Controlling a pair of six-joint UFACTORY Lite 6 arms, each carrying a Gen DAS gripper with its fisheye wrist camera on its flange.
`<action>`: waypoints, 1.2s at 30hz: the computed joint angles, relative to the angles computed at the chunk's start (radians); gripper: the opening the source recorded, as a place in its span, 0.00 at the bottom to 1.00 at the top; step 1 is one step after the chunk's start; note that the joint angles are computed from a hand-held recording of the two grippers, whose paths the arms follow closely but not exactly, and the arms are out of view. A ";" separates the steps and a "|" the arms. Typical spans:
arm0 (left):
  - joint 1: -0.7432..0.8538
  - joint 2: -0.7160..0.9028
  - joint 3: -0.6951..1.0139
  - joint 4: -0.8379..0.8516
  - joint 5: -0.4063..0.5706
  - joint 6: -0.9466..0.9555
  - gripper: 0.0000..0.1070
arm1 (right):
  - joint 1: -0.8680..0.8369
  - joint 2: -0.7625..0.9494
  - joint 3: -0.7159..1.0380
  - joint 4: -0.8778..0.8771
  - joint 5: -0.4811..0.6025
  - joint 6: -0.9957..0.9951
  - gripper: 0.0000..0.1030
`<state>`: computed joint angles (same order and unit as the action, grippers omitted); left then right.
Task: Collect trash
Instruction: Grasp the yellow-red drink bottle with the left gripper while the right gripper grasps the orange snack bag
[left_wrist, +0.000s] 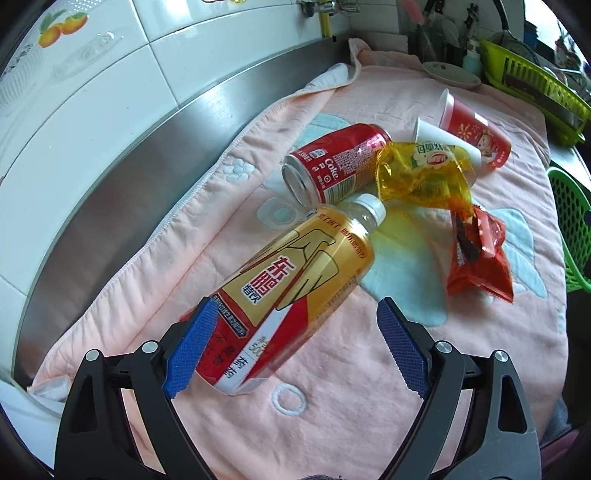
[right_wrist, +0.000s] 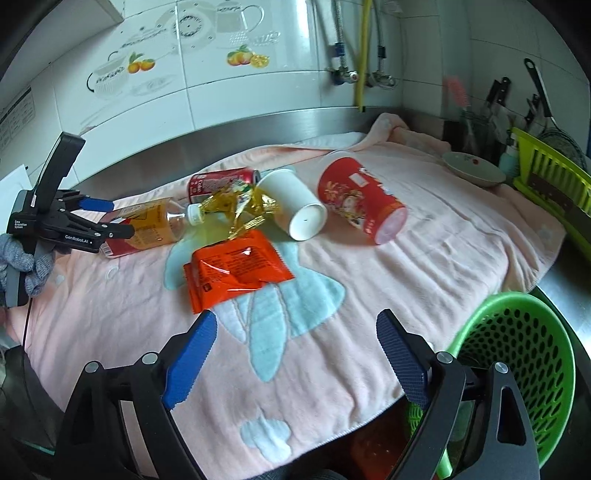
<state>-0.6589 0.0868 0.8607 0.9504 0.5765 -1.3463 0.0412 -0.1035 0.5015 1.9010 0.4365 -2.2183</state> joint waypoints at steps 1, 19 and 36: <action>0.004 0.007 -0.006 0.039 0.011 -0.016 0.81 | 0.022 0.018 0.012 0.014 -0.008 -0.004 0.83; 0.110 0.090 0.070 -0.027 -0.051 0.287 0.84 | 0.180 0.130 0.101 0.077 -0.062 0.029 0.83; 0.204 0.201 0.154 -0.270 -0.127 0.633 0.81 | 0.205 0.194 0.145 0.089 -0.076 0.031 0.83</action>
